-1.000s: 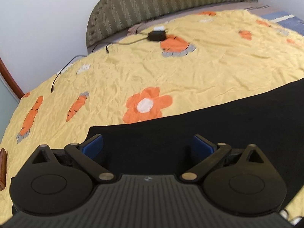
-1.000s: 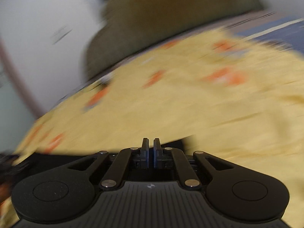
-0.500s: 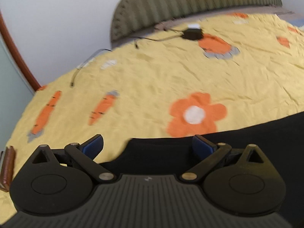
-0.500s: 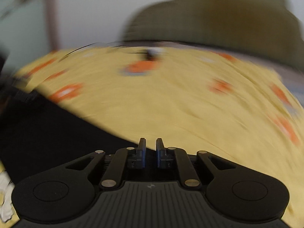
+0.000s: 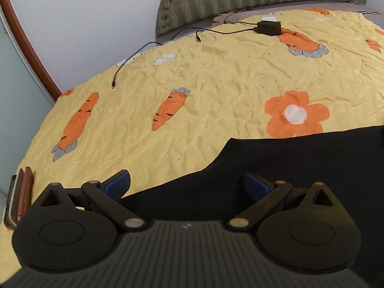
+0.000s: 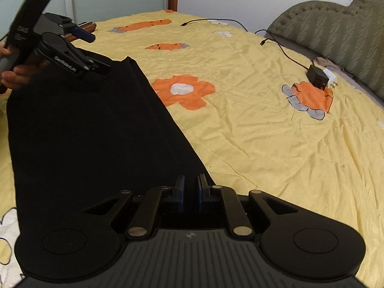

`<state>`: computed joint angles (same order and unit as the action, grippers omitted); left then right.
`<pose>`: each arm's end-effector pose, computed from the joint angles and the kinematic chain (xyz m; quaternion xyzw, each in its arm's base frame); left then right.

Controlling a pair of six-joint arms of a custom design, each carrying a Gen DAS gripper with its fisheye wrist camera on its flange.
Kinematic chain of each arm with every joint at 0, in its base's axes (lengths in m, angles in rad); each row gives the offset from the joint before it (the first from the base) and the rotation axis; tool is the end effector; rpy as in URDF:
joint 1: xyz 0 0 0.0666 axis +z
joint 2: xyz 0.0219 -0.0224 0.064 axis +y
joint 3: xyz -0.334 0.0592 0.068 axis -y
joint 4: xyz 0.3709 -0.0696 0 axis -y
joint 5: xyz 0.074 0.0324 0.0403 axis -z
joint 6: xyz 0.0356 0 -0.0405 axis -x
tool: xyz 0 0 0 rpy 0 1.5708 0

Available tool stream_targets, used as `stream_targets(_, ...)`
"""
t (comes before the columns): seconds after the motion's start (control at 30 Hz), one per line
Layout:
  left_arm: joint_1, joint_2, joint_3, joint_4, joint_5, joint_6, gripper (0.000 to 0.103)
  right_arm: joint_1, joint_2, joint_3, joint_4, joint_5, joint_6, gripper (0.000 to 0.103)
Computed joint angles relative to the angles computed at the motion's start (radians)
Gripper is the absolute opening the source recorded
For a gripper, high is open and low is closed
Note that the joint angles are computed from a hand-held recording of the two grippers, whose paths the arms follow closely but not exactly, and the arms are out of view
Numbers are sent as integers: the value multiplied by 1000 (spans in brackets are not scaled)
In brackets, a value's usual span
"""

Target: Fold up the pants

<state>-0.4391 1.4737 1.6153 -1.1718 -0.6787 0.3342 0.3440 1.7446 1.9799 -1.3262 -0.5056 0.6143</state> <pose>0.4407 -0.1827 0.4347 -0.0411 0.9121 0.2022 0.3542 0.5174 0.2033 0.4409 -0.4863 0.8072 0.2097 0.2607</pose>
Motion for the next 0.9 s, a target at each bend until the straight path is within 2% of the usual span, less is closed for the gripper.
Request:
stream_targets(0.1,7,13,2,20,-23,-17,100,26,-57,-67,36,41,18,1)
stream_targets(0.37,40,-2,-3,39,26,14,100,49,-68,-98,199,145,-87,0)
stream_targets(0.47,37,-33,-25,59,5,-2,100,37,-37,-40,159,20,-124,4)
stream_targets(0.57,40,-54,-38,49,-7,5,100,68,-1,19,141,-57,-121,4)
stream_targets(0.6,43,-60,-40,44,-2,9,100,81,38,75,96,-89,-117,4)
stream_targets(0.63,44,-66,-43,40,1,14,100,96,74,124,63,-108,-112,5)
stream_targets(0.7,43,-79,-53,39,-1,15,100,136,116,171,75,-80,-112,5)
stream_targets(0.73,41,-84,-58,40,-8,13,100,154,156,224,49,-78,-105,6)
stream_targets(0.8,39,-96,-66,40,-8,7,100,176,232,328,-6,-92,-111,13)
stream_targets(0.87,40,-104,-71,36,1,13,100,196,277,384,2,-98,-134,37)
stream_targets(0.9,42,-109,-74,37,11,10,100,203,296,409,4,-111,-148,44)
